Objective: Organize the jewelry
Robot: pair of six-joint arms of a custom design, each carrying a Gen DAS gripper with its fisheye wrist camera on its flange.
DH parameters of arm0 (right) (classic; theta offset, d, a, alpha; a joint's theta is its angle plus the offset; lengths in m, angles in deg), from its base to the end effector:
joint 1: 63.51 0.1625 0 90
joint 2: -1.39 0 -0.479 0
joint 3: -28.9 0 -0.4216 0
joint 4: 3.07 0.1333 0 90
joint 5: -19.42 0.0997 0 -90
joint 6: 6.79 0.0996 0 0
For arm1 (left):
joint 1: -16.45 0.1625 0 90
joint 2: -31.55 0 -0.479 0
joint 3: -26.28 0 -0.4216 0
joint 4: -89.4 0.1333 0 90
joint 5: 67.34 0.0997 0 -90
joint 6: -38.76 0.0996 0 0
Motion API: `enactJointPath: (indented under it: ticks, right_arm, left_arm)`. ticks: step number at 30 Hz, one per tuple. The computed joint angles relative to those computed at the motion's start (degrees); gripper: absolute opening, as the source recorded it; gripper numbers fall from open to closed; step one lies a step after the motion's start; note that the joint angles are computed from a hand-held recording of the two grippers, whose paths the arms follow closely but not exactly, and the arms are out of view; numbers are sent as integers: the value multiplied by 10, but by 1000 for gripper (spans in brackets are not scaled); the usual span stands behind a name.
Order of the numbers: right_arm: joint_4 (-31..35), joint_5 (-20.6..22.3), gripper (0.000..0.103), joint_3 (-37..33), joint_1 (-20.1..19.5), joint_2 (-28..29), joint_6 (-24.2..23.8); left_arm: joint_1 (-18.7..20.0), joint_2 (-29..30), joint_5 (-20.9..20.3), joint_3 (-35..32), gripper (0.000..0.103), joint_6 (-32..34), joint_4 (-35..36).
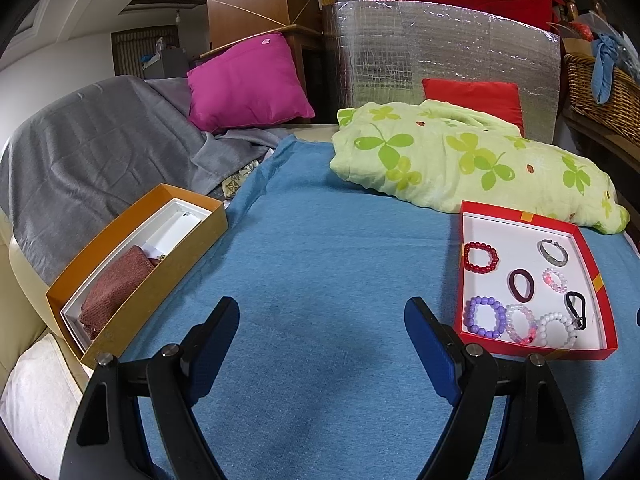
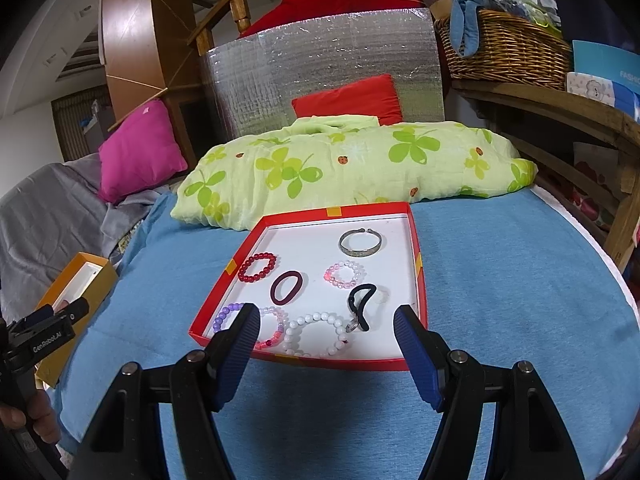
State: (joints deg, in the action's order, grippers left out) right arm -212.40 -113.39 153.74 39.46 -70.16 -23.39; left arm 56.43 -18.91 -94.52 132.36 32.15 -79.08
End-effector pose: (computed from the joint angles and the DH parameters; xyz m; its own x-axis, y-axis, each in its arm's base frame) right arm 0.1786 -0.4831 0.3403 -0.7926 0.3091 0.5255 -0.3314 0.5051 -0.7969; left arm -0.3575 -0.5893 0.1808 -0.6359 0.0590 -0.7695 0.6371 0.6029 -0.4803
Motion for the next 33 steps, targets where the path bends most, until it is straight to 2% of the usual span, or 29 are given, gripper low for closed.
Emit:
enactJointPath:
  ticks: [33]
  right_arm:
    - [3, 1, 73, -6, 6, 17, -4]
  left_arm:
    - [2, -3, 7, 1, 85, -4, 2]
